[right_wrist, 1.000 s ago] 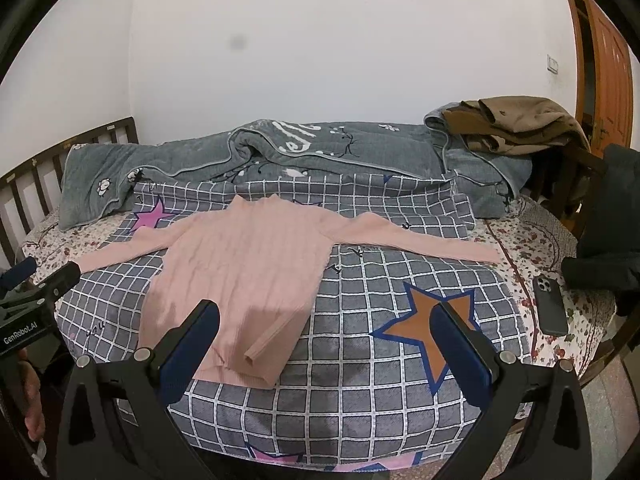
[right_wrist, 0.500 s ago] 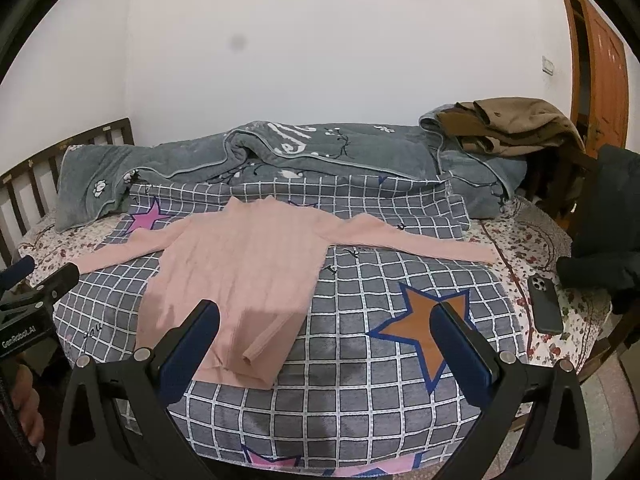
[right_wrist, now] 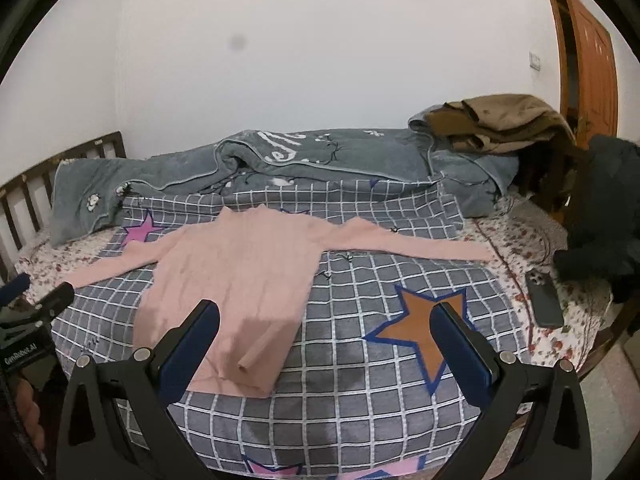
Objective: Fold small clothes
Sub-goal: 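Move the left tool to the sleeve nearest it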
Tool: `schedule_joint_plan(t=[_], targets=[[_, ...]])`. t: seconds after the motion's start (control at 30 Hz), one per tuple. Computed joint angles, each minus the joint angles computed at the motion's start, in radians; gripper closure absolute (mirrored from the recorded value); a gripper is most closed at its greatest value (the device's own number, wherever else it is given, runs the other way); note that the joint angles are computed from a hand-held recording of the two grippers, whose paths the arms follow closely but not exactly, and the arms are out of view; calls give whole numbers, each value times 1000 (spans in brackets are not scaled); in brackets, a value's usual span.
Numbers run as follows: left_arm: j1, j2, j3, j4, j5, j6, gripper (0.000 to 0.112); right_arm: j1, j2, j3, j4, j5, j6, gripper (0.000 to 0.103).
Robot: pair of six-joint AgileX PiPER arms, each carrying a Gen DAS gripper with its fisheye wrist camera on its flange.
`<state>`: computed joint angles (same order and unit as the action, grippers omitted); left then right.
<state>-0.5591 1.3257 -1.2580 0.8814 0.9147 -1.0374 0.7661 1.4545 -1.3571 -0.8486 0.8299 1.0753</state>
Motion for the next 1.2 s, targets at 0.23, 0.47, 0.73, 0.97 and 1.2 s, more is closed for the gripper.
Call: schedule_joint_plan(t=[0.23, 0.47, 0.73, 0.97, 1.2], targets=[[20, -14, 24, 1, -23, -6, 9, -17, 11, -15, 62, -18, -38, 0], [115, 23, 31, -68, -91, 22, 9, 9, 54, -14, -42, 42, 31, 0], [229, 77, 67, -130, -202, 83, 9, -78, 91, 63, -34, -172, 103, 0], [381, 158, 51, -297, -285, 256, 9, -53, 202, 42, -242, -172, 263, 6], [494, 249, -4, -412, -281, 403, 10, -102, 376, -124, 95, -247, -41, 41]])
